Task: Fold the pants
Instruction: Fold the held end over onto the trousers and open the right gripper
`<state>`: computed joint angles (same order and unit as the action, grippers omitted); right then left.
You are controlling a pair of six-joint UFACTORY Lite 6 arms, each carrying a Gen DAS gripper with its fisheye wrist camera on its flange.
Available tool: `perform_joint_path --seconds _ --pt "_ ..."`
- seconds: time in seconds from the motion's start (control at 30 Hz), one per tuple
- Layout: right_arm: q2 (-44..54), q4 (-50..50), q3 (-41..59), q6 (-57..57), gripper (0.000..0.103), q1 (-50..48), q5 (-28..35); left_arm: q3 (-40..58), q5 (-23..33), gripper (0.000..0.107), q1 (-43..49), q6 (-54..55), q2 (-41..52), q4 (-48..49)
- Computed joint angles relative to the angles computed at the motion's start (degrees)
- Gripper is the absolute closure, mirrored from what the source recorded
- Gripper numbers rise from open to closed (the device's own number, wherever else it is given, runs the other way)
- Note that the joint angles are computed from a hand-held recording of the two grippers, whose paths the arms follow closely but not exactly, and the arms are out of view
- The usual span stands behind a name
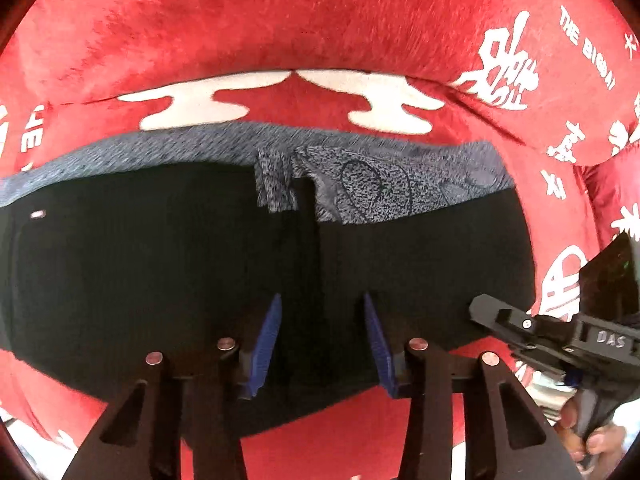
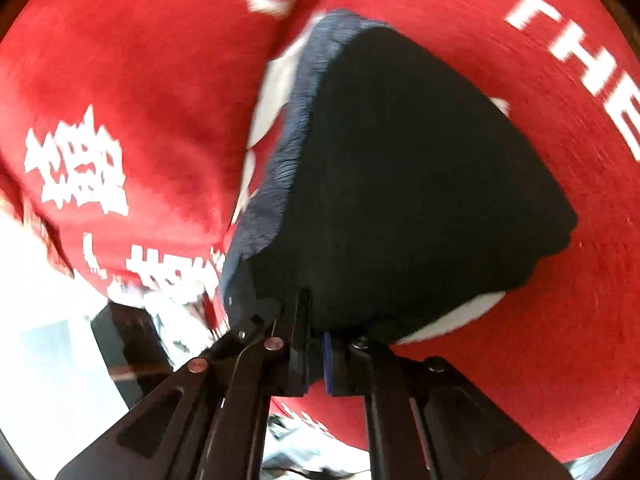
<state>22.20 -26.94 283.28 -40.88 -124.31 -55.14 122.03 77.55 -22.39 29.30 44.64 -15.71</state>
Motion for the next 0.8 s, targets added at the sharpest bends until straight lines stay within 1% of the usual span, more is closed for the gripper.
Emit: perform_joint_path --seconds 0.03,0.1,0.13,0.17,0.2,0.23,0.27,0.3,0.33,0.37,0.4,0.47,0.53,0.57,0.6,0.63,0.67,0.7,0.73,0.8 --pt "-0.82 1.15 -1.14 -1.47 0.098 -0.02 -0.31 -4.24 -2.4 0.062 -0.06 0.43 -1.9 1.26" --pt "-4.82 5.44 -2.14 -4.04 0.098 -1.61 2.61 -8.97 -5.33 0.06 0.27 0.02 -3.31 2.29" --pt "-6.72 7.92 -2.22 -6.08 0.098 -2.97 4.21 -9.69 -6.13 0.058 0.77 -0.42 -3.63 1.66" --pt "-8.7 10.89 -2.37 -8.92 0.098 -4.27 5.39 -9.29 -6.2 0.054 0.8 -1.13 -3.58 2.0" --pt "-9.29 11.54 -1.56 -9.6 0.098 -5.19 7.14 -7.98 -6.14 0.048 0.69 -1.67 -3.27 2.4" --pt "-9.27 12.45 -1.83 -10.52 0.097 -5.96 7.65 -6.99 -6.52 0.045 0.62 -2.13 -3.31 2.99" --pt "-8.31 14.35 -1.74 -12.99 0.096 -6.93 7.59 -6.56 -7.21 0.043 0.7 -2.39 -3.64 3.28" --pt "-7.3 17.27 -2.14 -17.43 0.091 -8.0 6.94 -4.79 -7.14 0.043 0.94 -2.41 -3.43 3.46" --pt "-6.47 20.52 -3.19 -22.05 0.083 -8.73 5.34 -1.96 -6.27 0.043 1.1 -2.2 -2.55 3.54" --pt "-5.5 23.12 -4.79 -26.63 0.082 -9.46 2.91 0.37 -5.71 0.043 0.97 -2.35 -1.67 3.64" --pt "-3.72 23.32 -7.13 -30.51 0.081 -9.48 -1.25 3.27 -5.13 0.043 0.64 -2.83 -0.59 3.93" --pt "-0.82 19.7 -9.78 -33.13 0.081 -8.36 -6.91 9.96 -3.2 0.043 -0.76 -4.21 2.55 4.21" --pt "2.55 15.46 -13.16 -37.17 0.081 -9.5 -16.75 16.2 -1.75 0.043 -3.2 -5.73 6.07 3.92" --pt "3.54 14.39 -13.87 -38.69 0.081 -10.55 -20.36 17.73 -1.72 0.043 -4.35 -6.35 7.1 4.06" --pt "5.16 14.51 -13.37 -41.71 0.081 -13.99 -23.49 19.84 -1.53 0.043 -6.17 -7.3 8.82 4.79" --pt "5.14 17.03 -13.16 -45.11 0.083 -18.53 -24.22 20.54 -1.89 0.043 -7.79 -8.08 9.97 5.6" --pt "5.23 19.86 -11.88 -48.21 0.085 -23.02 -23.94 18.84 -3.57 0.043 -9.43 -8.88 10.01 6.56" --pt "4.21 22.68 -11.28 -52.14 0.085 -27.74 -23.09 14.74 -6.9 0.043 -11.05 -10.01 9.06 8.17" --pt "1.96 25.47 -10.47 -57.12 0.086 -32.06 -21.85 11.98 -9.29 0.043 -12.31 -11.64 8.95 10.67" --pt "-4.67 30.51 -10.69 -63.46 0.086 -36.89 -19.94 9.57 -10.78 0.041 -12.93 -14.74 10.42 14.06"
